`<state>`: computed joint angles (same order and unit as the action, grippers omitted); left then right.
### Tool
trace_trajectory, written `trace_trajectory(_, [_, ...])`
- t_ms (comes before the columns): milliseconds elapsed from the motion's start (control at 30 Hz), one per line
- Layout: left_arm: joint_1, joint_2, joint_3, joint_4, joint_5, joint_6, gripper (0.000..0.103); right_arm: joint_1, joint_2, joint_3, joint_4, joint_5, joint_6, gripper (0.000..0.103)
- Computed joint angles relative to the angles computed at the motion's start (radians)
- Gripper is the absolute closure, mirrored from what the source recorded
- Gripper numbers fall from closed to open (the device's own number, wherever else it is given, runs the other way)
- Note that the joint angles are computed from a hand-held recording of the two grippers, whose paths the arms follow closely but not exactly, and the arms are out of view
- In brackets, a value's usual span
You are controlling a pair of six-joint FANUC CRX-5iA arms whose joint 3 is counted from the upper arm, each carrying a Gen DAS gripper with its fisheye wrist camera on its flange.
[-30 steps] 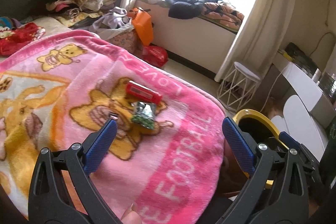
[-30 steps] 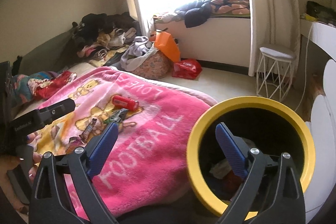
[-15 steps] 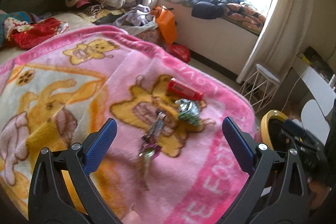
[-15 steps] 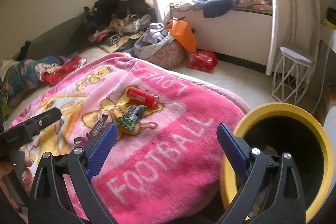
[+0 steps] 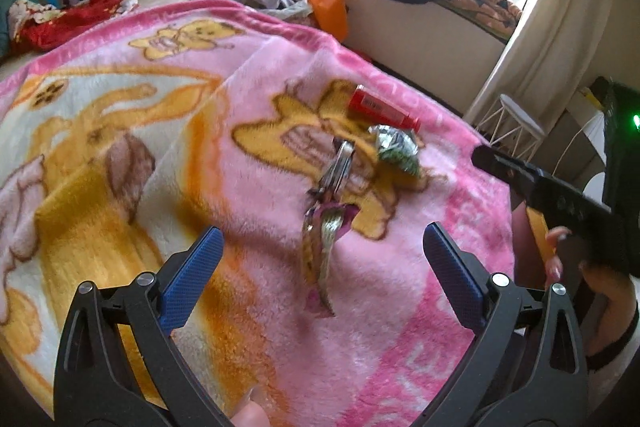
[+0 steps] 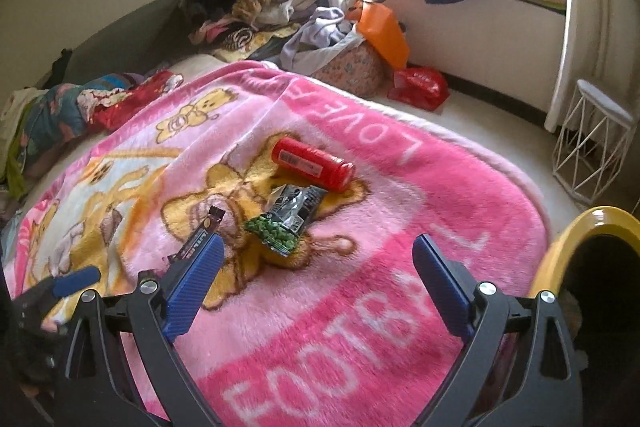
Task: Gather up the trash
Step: 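Grasp the green-black snack packet with the right tool while the left grasps a shiny wrapper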
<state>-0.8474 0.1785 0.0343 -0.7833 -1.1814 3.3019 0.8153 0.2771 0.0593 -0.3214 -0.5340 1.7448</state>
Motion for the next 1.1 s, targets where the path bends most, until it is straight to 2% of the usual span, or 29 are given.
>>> trace_trajectory(167, [0.020,0.002,-0.031,0.031,0.045,0.013,0.024,0.011,0.074,0.070,0.020,-0.041,-0.047,0.015])
trace_trajectory(300, [0.029,0.013,-0.038,0.055,0.061,0.008,0.042,0.024,0.134,0.123,0.055,-0.071,-0.086,0.021])
trace_trajectory(467, [0.029,0.017,-0.041,0.057,0.053,0.017,0.055,0.005,0.212,0.232,-0.005,-0.165,-0.103,0.031])
trace_trajectory(567, [0.032,0.018,-0.043,0.061,0.051,0.017,0.066,-0.005,0.236,0.270,-0.051,-0.201,-0.086,0.047])
trace_trajectory(633, [0.033,0.016,-0.048,0.063,0.053,0.020,0.073,-0.013,0.239,0.282,-0.087,-0.223,-0.046,0.068])
trace_trajectory(700, [0.035,0.011,-0.054,0.064,0.061,0.022,0.080,-0.019,0.229,0.273,-0.115,-0.230,-0.009,0.072])
trace_trajectory(800, [0.034,0.006,-0.060,0.060,0.073,0.022,0.088,-0.032,0.203,0.241,-0.149,-0.224,0.018,0.075])
trace_trajectory(967, [0.029,-0.005,-0.060,0.047,0.085,0.018,0.089,-0.059,0.139,0.168,-0.208,-0.211,0.060,0.075])
trace_trajectory(1100, [0.013,-0.010,-0.040,0.017,0.062,0.024,0.089,-0.074,0.089,0.108,-0.224,-0.188,0.083,0.075])
